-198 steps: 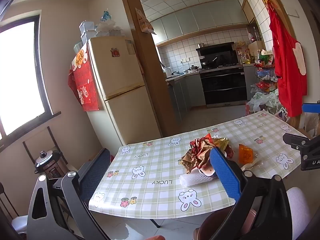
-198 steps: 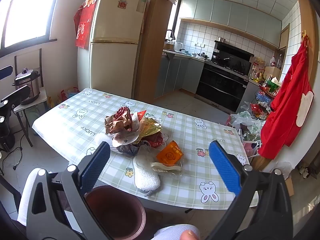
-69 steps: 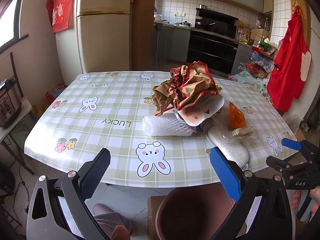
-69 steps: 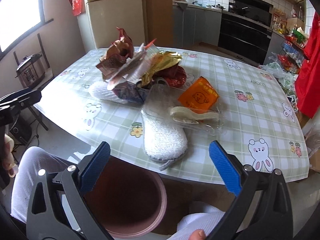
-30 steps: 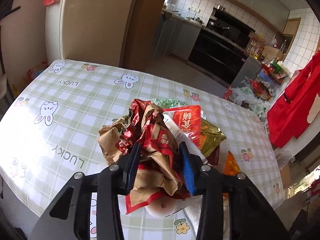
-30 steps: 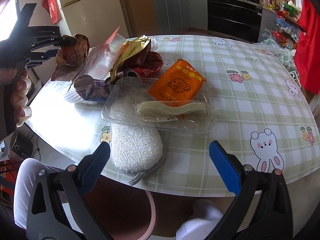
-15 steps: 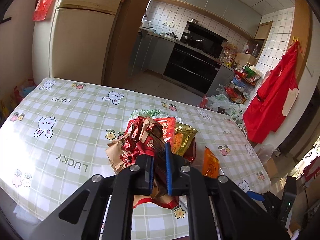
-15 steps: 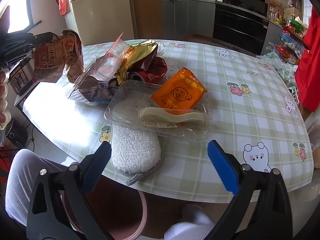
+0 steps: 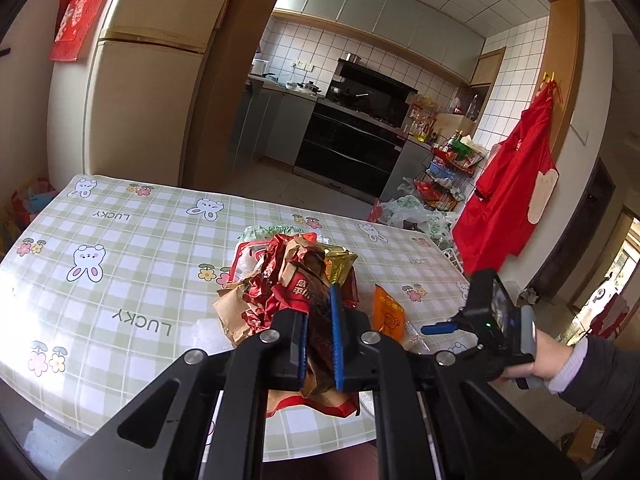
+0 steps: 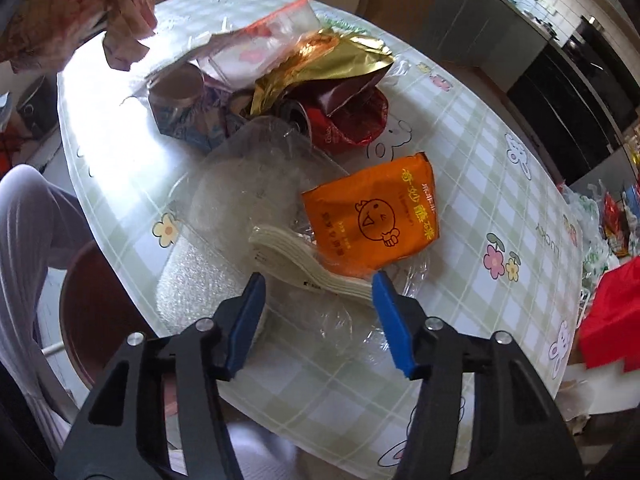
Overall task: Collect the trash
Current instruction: 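Lift the wrappers with the left tool while the right tool grasps a white plastic fork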
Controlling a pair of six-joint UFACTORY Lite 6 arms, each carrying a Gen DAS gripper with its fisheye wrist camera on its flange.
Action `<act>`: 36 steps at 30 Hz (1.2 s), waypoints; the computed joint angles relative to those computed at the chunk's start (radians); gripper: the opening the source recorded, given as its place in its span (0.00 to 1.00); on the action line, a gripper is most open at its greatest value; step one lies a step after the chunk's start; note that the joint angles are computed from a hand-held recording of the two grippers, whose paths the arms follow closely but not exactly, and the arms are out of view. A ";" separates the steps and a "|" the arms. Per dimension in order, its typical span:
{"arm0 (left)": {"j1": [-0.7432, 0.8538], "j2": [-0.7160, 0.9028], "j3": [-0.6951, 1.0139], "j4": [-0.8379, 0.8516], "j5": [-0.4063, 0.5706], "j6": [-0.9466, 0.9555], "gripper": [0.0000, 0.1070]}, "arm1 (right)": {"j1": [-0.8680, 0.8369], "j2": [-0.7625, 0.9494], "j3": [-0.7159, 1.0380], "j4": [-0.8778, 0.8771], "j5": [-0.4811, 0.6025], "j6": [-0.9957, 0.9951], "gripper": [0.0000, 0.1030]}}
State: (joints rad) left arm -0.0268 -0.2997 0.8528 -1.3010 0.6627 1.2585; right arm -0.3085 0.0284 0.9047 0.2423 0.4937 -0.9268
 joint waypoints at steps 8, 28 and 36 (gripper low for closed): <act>0.080 -0.044 -0.049 0.001 0.077 0.021 0.09 | 0.060 0.220 0.170 -0.158 0.049 0.103 0.51; 0.097 -0.114 -0.142 -0.043 0.178 0.134 0.09 | -0.192 0.039 0.035 0.630 0.149 -0.327 0.14; 0.095 -0.205 -0.192 0.011 0.196 0.098 0.09 | -0.304 -0.190 -0.131 0.902 0.253 -0.476 0.14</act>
